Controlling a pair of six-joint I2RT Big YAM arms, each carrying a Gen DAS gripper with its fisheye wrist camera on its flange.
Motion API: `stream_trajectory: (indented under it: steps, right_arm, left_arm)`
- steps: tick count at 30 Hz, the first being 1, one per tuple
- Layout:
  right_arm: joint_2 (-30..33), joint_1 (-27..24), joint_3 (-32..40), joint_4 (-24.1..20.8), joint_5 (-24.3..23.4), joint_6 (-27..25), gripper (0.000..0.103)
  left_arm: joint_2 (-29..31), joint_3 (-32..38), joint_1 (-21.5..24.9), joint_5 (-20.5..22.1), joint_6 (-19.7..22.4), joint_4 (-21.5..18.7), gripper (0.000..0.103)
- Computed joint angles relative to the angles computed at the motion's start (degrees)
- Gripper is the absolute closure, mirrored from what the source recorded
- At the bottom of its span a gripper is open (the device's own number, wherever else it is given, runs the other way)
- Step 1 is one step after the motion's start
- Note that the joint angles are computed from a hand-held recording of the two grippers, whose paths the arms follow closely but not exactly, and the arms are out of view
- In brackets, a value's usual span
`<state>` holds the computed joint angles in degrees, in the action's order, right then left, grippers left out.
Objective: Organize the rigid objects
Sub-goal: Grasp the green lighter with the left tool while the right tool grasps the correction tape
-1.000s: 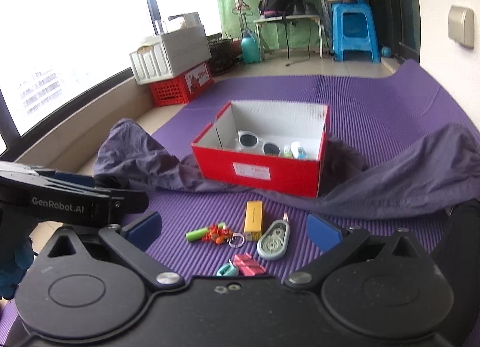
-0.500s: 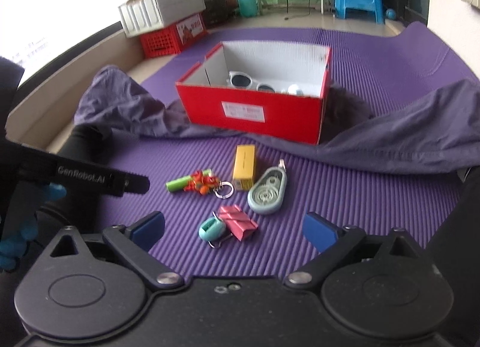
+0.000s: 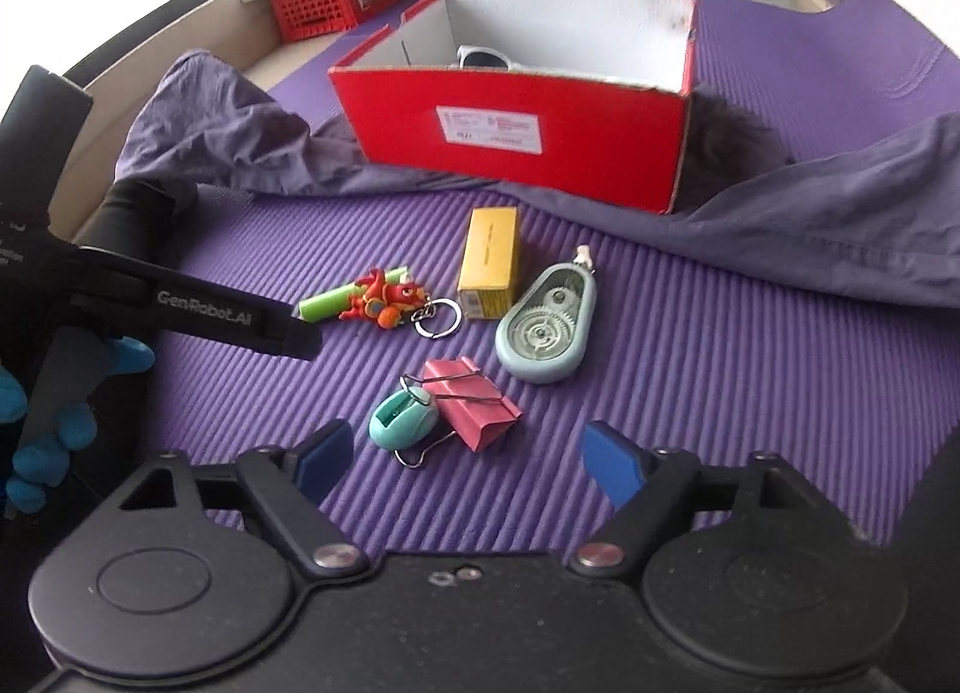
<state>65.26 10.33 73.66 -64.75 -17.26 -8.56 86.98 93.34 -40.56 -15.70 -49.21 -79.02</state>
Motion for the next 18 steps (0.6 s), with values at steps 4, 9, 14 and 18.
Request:
stream_trajectory:
  steps: [4, 9, 14, 18]
  right_arm:
    - [1.4, 1.1, -0.4, 0.6, 0.4, -1.1, 0.025]
    - [3.7, 1.5, 0.1, 0.6, 2.1, 0.0, 0.03]
    - [5.4, 0.1, 1.7, 0.8, 0.9, 1.1, 0.03]
    - [6.4, -1.1, 3.2, 1.2, -0.5, 1.9, 0.03]
  left_arm:
    - [0.5, -1.1, 0.6, -0.7, 1.3, 1.9, 0.0]
    - [1.4, -1.7, 1.6, -1.9, 2.7, 1.7, 0.0]
    - [1.0, -2.7, 2.8, -1.7, 4.4, 3.4, 0.0]
    - [0.1, -3.6, 3.4, -2.0, 6.2, 5.1, 0.0]
